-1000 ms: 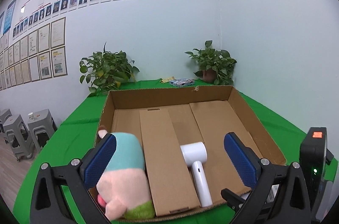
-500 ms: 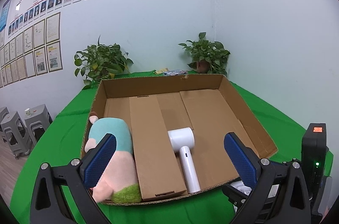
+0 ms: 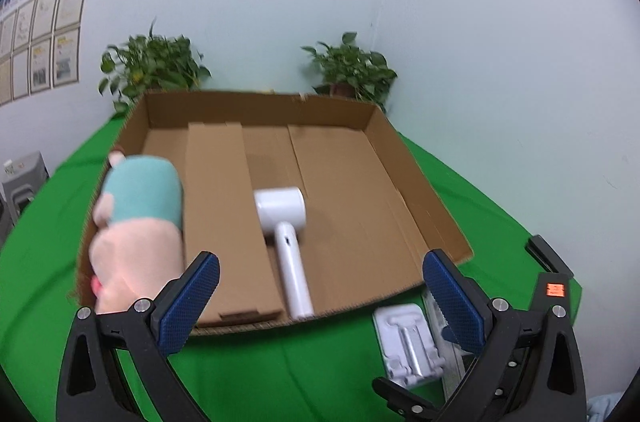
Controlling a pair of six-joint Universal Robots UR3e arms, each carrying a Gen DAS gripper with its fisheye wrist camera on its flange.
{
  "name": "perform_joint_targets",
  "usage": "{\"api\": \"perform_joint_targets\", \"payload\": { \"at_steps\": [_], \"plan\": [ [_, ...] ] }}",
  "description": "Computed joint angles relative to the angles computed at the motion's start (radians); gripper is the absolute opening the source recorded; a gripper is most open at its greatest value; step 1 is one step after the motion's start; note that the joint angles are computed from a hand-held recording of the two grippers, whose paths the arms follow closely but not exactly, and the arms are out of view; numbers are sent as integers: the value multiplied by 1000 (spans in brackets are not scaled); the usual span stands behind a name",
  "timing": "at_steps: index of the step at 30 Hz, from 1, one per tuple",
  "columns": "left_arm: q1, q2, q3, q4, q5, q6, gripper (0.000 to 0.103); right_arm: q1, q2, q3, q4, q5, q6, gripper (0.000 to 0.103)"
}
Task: Organize objects
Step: 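Open the left gripper and withdraw it from the hair dryer, then move the left gripper to the white phone stand and close on it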
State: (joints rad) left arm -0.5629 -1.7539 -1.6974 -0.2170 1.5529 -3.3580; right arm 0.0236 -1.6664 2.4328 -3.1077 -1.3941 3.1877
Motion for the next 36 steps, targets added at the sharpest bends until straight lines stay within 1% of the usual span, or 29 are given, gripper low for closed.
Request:
{"api": "perform_joint_targets", "payload": {
  "at_steps": [5,11,12,13,14,19,20,21,22,23,25,27,28,30,32,33,34,36],
  "plan": [
    [-15,-31,-22,22,-44,-4,102,-17,-1,26,-2,21,-20,102],
    [-1,-64,-36,23,-136,-9,102,19,11,28,-20,-45,-44,99],
    [2,-66,-40,22,-151,-9,102,26,9,27,-18,-63,-50,97],
    [7,-73,-43,21,-168,-12,102,32,8,26,-16,-82,-54,92],
    [10,-75,-43,17,-179,-14,102,33,7,27,-15,-93,-62,90],
    [23,-78,-62,6,-221,0,102,-12,-44,75,-7,-124,-105,89],
    [28,-74,-69,5,-230,6,102,-38,-67,93,0,-103,-120,90],
    [32,-72,-75,5,-237,10,102,-52,-85,100,13,-104,-129,90],
    [37,-71,-83,9,-245,13,102,-50,-93,94,32,-130,-126,89],
    [39,-64,-88,6,-247,14,102,-57,-105,90,55,-125,-125,89],
    [44,-60,-98,10,-250,17,102,-83,-141,85,112,-62,-128,89],
    [43,-56,-101,5,-239,13,102,-55,-124,68,122,-49,-128,89],
    [43,-50,-104,-5,-228,13,102,-28,-93,52,114,-57,-123,89],
    [13,-52,-99,-17,-135,29,102,11,-38,26,99,-82,-102,88],
    [-3,-53,-100,-24,-87,55,102,44,8,0,86,-131,-69,81],
    [-2,-49,-107,-25,-87,62,102,50,24,-12,89,-148,-58,79],
    [2,-43,-119,-19,-95,65,102,56,38,-28,103,-170,-46,72],
    [14,-34,-142,-8,-109,61,102,57,40,-21,90,-176,-47,70]
  ]
}}
